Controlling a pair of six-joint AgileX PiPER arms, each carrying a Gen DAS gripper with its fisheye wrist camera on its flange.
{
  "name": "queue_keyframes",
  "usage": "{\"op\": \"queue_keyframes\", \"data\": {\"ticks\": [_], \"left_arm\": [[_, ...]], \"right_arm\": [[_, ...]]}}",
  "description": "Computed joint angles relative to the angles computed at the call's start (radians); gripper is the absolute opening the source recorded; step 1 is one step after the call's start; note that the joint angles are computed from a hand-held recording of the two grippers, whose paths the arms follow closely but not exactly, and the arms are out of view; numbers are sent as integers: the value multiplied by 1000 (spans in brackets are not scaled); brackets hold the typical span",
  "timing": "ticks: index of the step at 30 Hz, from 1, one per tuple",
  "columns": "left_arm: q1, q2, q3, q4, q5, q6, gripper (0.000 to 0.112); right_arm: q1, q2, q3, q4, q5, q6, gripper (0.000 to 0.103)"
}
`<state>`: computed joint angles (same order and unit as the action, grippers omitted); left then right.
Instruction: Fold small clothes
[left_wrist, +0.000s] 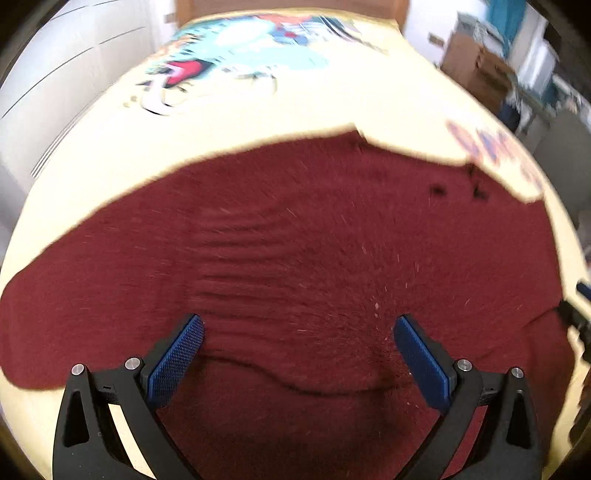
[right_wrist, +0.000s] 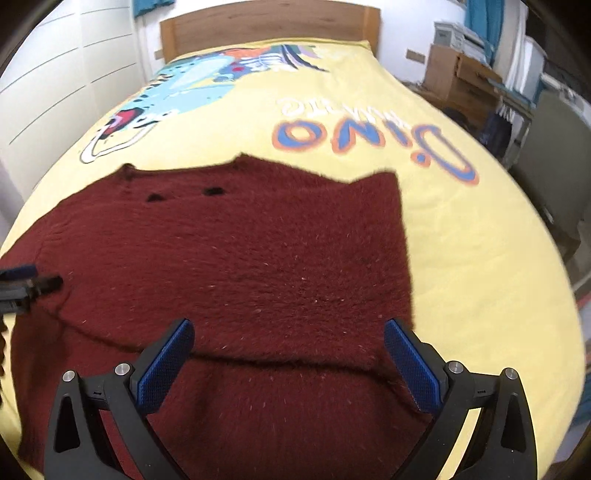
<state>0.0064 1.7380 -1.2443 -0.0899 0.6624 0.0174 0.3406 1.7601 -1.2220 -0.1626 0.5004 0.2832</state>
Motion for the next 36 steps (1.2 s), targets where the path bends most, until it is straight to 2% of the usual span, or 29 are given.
{"op": "queue_keyframes", "data": {"ticks": [8,12,16,20,23,27,32,33,34,35,36], "left_arm": [[299,-101,-61,-55,208,89,102],[460,-95,-65,2,228,55,102],[629,-26,-102,-42,265,67,102],[738,54,-168,-54,293,50,102],[790,111,-222,-75,309,15,102],[856,221,-347,-128,371,-11,102],[894,310,-425,-171,388,-8,99],[905,318,-428,-186,386,-4,93],[912,319,-428,-194,383,2,74],[919,308,-418,-199,365,17,61],[931,281,-383,-222,341,45,30]], "right_arm": [[-7,-161,58,10,102,-17,102],[-13,-214,100,30,127,-28,102],[-18,-246,145,39,140,-47,102],[-36,-249,164,13,160,-10,102],[-49,-255,167,-1,174,2,102],[-55,-261,163,-18,194,10,102],[-54,-257,150,-11,206,10,102],[-53,-256,148,-11,207,10,102],[-51,-255,146,-13,208,12,102],[-46,-253,143,-18,209,15,102],[-43,-250,141,-20,210,16,102]]}}
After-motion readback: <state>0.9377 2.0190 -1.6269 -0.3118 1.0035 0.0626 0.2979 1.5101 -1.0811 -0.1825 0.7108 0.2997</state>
